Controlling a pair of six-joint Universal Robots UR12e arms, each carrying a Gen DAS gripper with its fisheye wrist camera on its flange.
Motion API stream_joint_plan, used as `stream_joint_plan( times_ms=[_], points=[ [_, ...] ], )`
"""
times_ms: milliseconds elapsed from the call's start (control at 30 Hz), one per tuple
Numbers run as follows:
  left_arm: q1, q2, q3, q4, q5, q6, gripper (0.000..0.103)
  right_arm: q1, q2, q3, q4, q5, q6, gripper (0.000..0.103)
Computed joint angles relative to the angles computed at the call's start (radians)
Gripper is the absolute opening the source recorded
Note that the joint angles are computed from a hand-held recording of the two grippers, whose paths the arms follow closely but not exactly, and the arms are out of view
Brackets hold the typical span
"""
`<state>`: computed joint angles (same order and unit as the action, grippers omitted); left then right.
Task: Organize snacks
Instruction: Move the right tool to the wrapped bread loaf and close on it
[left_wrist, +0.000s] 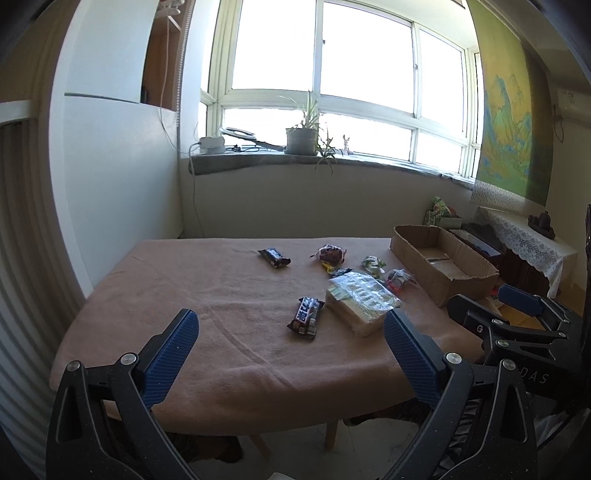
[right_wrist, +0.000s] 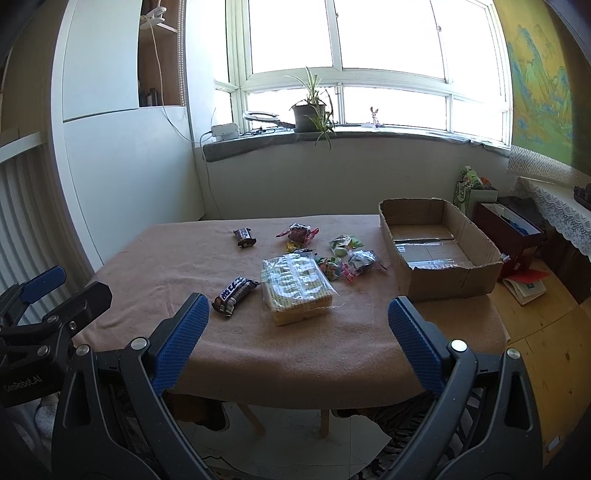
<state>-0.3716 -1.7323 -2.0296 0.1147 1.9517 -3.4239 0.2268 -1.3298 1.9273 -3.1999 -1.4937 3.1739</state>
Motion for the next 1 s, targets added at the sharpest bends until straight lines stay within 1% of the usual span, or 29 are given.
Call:
stream_joint_plan(
  times_ms=[33, 100, 133, 167, 200, 233, 267, 300, 333, 367, 400, 433, 500, 567, 600, 667, 733, 800, 933, 1000],
  points=[
    [0.012, -0.003, 0.004, -0.013, -0.027, -0.010, 0.098, -0.007, 0.007, -0.007, 0.008, 0.018, -0.001, 0.099],
    [0.038, -0.009, 0.011, -0.038, -0.101, -0.032, 0.091, -0.020, 0.020, -0.021, 0.031, 0.047, 0.002, 0.099],
    [0.053, -0.013, 0.015, -0.049, -0.150, -0.045, 0.089, -0.026, 0.027, -0.029, 0.043, 0.065, 0.004, 0.099],
    [0.069, -0.018, 0.018, -0.054, -0.205, -0.058, 0.085, -0.034, 0.035, -0.038, 0.057, 0.088, 0.007, 0.099],
    [0.084, -0.025, 0.023, -0.061, -0.261, -0.071, 0.077, -0.042, 0.043, -0.048, 0.074, 0.110, 0.010, 0.099],
    [0.097, -0.032, 0.029, -0.075, -0.309, -0.082, 0.074, -0.048, 0.053, -0.060, 0.094, 0.127, 0.017, 0.099],
    [0.109, -0.040, 0.036, -0.088, -0.350, -0.089, 0.070, -0.054, 0.063, -0.072, 0.114, 0.143, 0.022, 0.093],
    [0.118, -0.050, 0.043, -0.097, -0.392, -0.096, 0.066, -0.060, 0.074, -0.086, 0.141, 0.165, 0.027, 0.085],
    [0.127, -0.059, 0.050, -0.107, -0.430, -0.101, 0.064, -0.067, 0.085, -0.099, 0.168, 0.191, 0.032, 0.081],
    [0.136, -0.066, 0.057, -0.117, -0.473, -0.107, 0.060, -0.074, 0.098, -0.113, 0.194, 0.216, 0.042, 0.077],
    [0.145, -0.075, 0.065, -0.125, -0.514, -0.116, 0.058, -0.079, 0.111, -0.126, 0.215, 0.236, 0.054, 0.074],
    [0.155, -0.085, 0.074, -0.136, -0.562, -0.127, 0.058, -0.085, 0.123, -0.139, 0.235, 0.257, 0.063, 0.072],
    [0.170, -0.104, 0.090, -0.157, -0.655, -0.143, 0.058, -0.094, 0.149, -0.167, 0.279, 0.300, 0.078, 0.066],
    [0.174, -0.120, 0.105, -0.171, -0.696, -0.158, 0.056, -0.104, 0.171, -0.195, 0.328, 0.339, 0.083, 0.060],
    [0.175, -0.128, 0.113, -0.178, -0.711, -0.163, 0.056, -0.106, 0.180, -0.208, 0.349, 0.350, 0.077, 0.060],
    [0.175, -0.143, 0.130, -0.196, -0.736, -0.164, 0.055, -0.104, 0.198, -0.237, 0.381, 0.343, 0.058, 0.060],
    [0.171, -0.156, 0.147, -0.214, -0.742, -0.157, 0.054, -0.106, 0.211, -0.263, 0.412, 0.345, 0.041, 0.060],
    [0.168, -0.169, 0.165, -0.234, -0.737, -0.149, 0.053, -0.111, 0.225, -0.292, 0.459, 0.367, 0.022, 0.060],
    [0.166, -0.189, 0.188, -0.258, -0.746, -0.142, 0.053, -0.106, 0.253, -0.349, 0.546, 0.349, -0.038, 0.060],
    [0.165, -0.199, 0.198, -0.272, -0.742, -0.136, 0.053, -0.109, 0.268, -0.374, 0.585, 0.356, -0.050, 0.060]
  ],
)
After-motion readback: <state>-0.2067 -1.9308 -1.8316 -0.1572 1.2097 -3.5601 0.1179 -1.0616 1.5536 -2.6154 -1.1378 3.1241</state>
